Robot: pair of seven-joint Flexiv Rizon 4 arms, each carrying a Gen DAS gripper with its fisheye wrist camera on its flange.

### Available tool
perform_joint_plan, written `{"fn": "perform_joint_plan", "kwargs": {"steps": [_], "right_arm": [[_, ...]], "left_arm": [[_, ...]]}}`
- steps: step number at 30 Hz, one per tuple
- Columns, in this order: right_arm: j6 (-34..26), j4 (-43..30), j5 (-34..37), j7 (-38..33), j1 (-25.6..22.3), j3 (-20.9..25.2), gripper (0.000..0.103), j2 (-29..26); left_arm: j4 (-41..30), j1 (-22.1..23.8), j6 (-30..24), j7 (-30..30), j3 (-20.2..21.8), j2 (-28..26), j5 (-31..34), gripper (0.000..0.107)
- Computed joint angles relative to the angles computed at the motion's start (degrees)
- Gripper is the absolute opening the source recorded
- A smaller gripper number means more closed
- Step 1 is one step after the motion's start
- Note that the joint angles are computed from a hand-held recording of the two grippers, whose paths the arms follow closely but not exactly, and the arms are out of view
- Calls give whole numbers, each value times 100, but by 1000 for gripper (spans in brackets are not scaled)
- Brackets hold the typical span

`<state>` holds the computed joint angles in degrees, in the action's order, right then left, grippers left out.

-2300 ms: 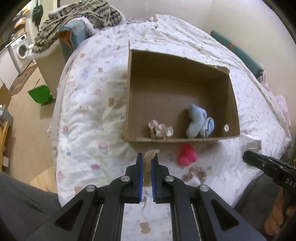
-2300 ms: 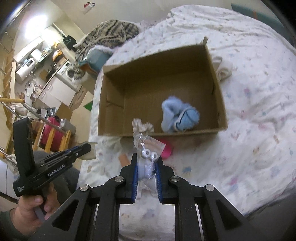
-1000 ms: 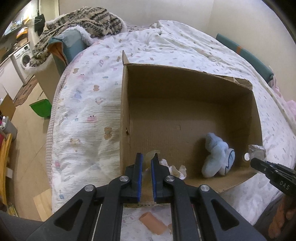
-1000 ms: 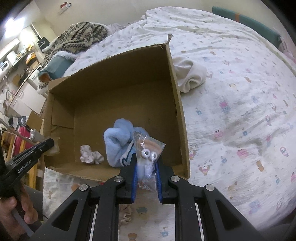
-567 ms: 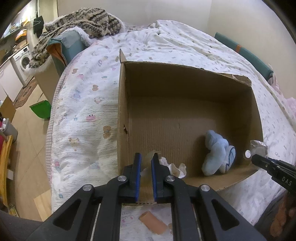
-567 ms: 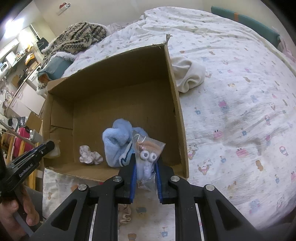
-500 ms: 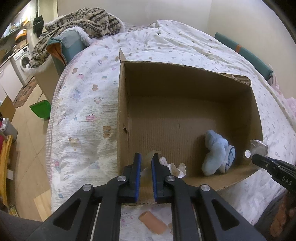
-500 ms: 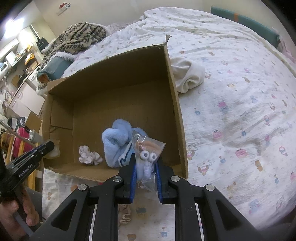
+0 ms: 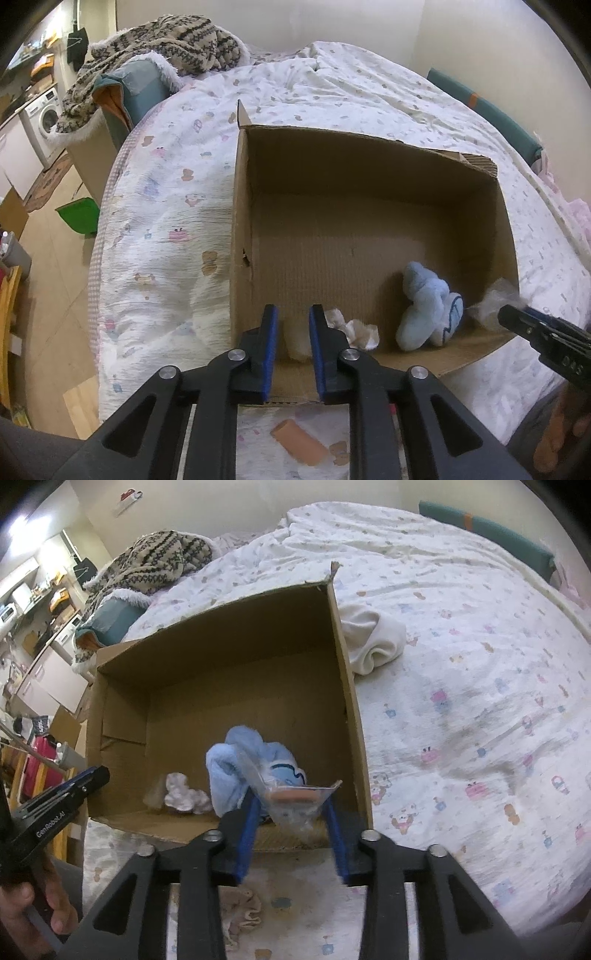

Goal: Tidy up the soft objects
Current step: 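Carry the plastic bag into the box and open the right gripper, then withdraw the right gripper from the box toward the brown scrunchie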

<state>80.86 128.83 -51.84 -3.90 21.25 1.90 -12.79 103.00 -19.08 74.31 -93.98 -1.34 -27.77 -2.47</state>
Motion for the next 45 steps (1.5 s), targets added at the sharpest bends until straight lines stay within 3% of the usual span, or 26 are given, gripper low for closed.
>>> {"fn": "perform_joint_plan", "kwargs": {"steps": [1,3,4,5,7,25,45], "right_arm": [[97,41,-439,365,78,-206,71,51],[257,57,-1158,928,33,-382,72,110],[268,45,-1319,1036,-26,-362,73,116],[229,31,-1330,1034,-91,-287,73,111],[183,4,-1115,866,-207,-98,73,73],[-66,2,-761,596,-226,112,73,75],[359,403,-1065,1073,-250,228,73,414]], "left_arm": [[-5,-2,-10,4,-2,0,5,21],[13,26,-9,50,-52,10,-23,32],[21,18,3,44,-48,18,-22,43],[28,-1,19,22,-28,28,-9,54],[110,74,167,103,-144,48,-97,58],[252,-66,407,19,35,182,107,58],[929,0,344,-195,69,784,240,58]]}}
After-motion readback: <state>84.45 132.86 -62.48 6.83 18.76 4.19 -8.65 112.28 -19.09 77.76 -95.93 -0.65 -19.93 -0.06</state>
